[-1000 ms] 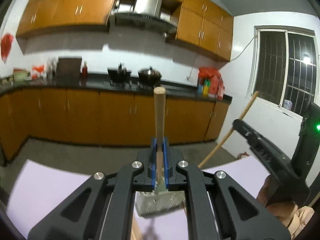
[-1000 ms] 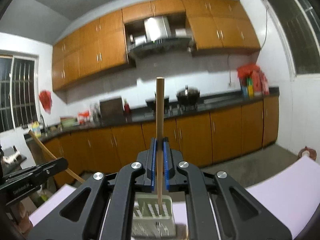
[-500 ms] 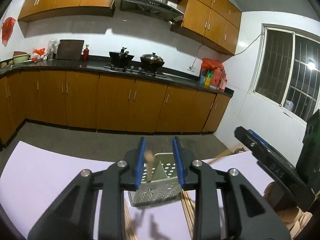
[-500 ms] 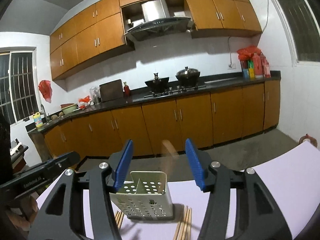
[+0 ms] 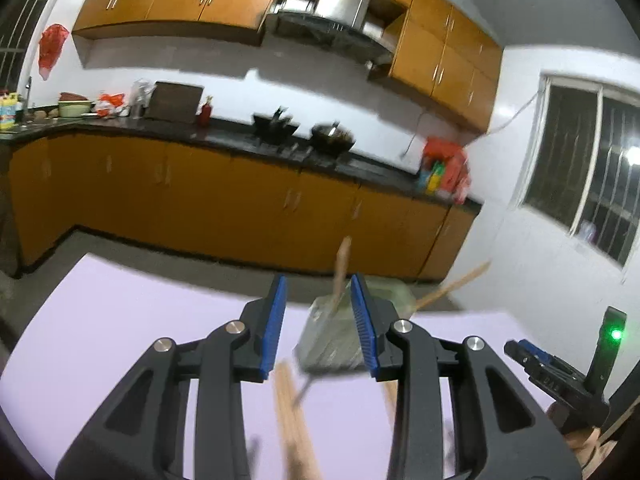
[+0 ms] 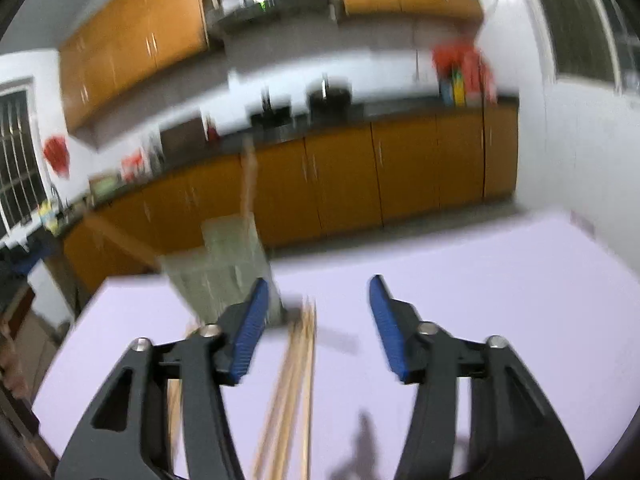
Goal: Organize utensils
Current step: 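Lower the chopsticks into the green holder and open both tools, then move both tools back to the chopsticks and close each on one chopstick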
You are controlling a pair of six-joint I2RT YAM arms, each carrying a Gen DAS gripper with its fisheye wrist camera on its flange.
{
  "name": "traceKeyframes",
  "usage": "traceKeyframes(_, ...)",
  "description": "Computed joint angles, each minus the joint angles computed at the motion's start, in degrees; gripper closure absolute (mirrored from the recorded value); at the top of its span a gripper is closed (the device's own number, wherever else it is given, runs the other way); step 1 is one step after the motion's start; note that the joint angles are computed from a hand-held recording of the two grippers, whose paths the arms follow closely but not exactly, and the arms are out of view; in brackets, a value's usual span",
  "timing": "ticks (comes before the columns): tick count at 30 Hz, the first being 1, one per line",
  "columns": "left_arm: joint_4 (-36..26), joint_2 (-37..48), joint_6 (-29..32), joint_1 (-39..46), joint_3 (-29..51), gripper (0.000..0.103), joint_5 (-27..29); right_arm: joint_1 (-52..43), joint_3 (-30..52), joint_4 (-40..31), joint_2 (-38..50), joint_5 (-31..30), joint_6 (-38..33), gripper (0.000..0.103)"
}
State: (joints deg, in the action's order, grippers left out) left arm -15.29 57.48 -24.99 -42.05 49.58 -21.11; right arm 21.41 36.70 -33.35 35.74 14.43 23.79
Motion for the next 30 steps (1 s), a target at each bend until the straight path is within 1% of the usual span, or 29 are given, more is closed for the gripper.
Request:
traceKeyframes(1,-1.42,-0.07,-0.91,-0.87,-1.94,0.069,-0.83,-0.98,-1.52,-0.54,0.43,-2.08,0.31,0.07)
traceKeyframes(2,-1.74,-0.09,-1.47,-0.91,-3.48,0.069,-0.29,-1.57,-3.88,-0.94,1.36,-4.37,1.12,0.073)
traceKeyframes(3,-1.9,-0.1,-2.0,-0.98,-5.14,0.069,0.29,-1.6,-5.86,-0.83,2.09,-6.24,1.98,0.079)
traceKeyframes(4,-2.18,0.69,-3.05,-1.46,-7.39,0.069,0.72,-1.42,-8.21,-0.11,3.09,-8.51,2.94,0.08)
traceKeyframes(5,-2.38,1.23,-3.69,-1.65,-8.54,0.069,1.0,-0.23,-9.42,0.32,3.66,-8.66,3.99,0.081)
traceKeyframes(7,-1.96,2.77,-5.64,-1.78,-11.77,0.071,3.17,2.44,-11.51,1.93,5.29,-8.05,5.67,0.081)
traceKeyframes(8,-1.83,3.17,-6.34,-1.87,-12.66,0.071,3.96,5.2,-12.44,2.63,5.76,-6.27,7.51,0.081)
traceKeyframes(10,-1.12,4.64,-7.45,-2.34,-14.67,0.071,4.82,6.81,-12.4,3.95,8.23,-5.43,8.26,0.081)
traceKeyframes(12,-0.13,5.31,-7.62,-2.8,-16.3,0.071,5.12,6.67,-12.39,5.25,10.0,-5.82,7.67,0.081)
traceKeyframes(13,-0.01,5.53,-7.52,-2.96,-16.77,0.071,5.57,8.22,-12.67,5.77,10.53,-4.76,8.42,0.081)
traceKeyframes(16,0.15,5.86,-6.88,-3.41,-17.68,0.071,5.72,9.18,-13.26,6.98,13.09,-3.55,7.35,0.081)
traceKeyframes(17,0.25,5.76,-6.72,-3.35,-18.12,0.071,6.0,9.72,-13.92,6.9,11.92,-2.45,7.14,0.082)
traceKeyframes(18,0.12,6.22,-6.93,-3.66,-17.83,0.071,6.0,10.76,-13.7,6.46,12.52,-0.35,7.11,0.09)
traceKeyframes(19,0.04,6.59,-7.76,-4.78,-17.79,0.071,5.39,10.95,-13.3,5.88,12.97,0.76,7.07,0.095)
traceKeyframes(21,0.27,7.14,-7.9,-5.23,-18.03,0.072,5.58,9.77,-12.87,4.51,12.66,2.45,8.17,0.095)
traceKeyframes(25,-0.14,8.62,-7.69,-5.88,-17.92,0.078,5.83,4.25,-13.65,3.48,10.05,0.12,8.29,0.095)
traceKeyframes(30,-0.81,12.81,-7.46,-6.33,-16.58,0.085,5.35,5.02,-14.09,2.92,8.89,0.73,7.38,0.095)
